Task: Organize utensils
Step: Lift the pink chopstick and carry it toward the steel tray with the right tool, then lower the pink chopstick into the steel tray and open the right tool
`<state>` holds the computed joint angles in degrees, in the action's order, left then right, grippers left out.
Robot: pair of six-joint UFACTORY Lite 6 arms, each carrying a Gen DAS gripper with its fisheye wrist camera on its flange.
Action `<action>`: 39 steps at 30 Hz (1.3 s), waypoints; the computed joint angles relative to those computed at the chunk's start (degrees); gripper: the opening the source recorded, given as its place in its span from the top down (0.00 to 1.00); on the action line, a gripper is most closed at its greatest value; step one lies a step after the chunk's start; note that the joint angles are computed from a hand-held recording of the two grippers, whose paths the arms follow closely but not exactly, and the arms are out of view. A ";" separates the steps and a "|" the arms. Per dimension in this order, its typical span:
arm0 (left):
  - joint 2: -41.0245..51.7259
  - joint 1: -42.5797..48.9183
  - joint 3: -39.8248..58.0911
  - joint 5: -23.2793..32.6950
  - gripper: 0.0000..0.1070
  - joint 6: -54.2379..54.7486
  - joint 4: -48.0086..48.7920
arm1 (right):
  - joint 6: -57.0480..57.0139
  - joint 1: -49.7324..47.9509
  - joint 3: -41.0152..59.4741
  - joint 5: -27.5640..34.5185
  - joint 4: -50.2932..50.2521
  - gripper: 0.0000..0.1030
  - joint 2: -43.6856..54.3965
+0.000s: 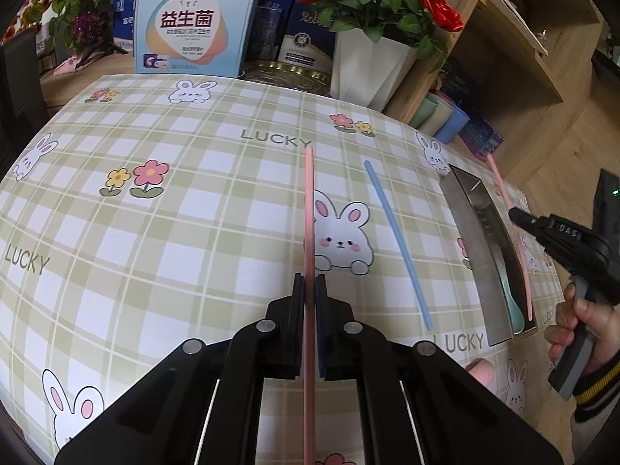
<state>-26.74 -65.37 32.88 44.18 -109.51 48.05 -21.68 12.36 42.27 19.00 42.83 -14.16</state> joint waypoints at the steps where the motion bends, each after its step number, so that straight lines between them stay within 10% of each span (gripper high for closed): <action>1: 0.80 0.02 0.75 -0.03 0.95 0.26 -0.12 | -1.47 -0.95 0.02 0.04 0.51 0.94 1.04; 18: 15.19 3.09 15.35 -4.52 0.95 8.51 -4.57 | -23.09 -8.31 -2.63 5.85 18.62 0.92 7.14; 39: 43.18 3.03 51.61 -7.04 0.95 24.57 -10.86 | -35.95 -36.67 -6.30 23.96 16.94 0.92 -2.47</action>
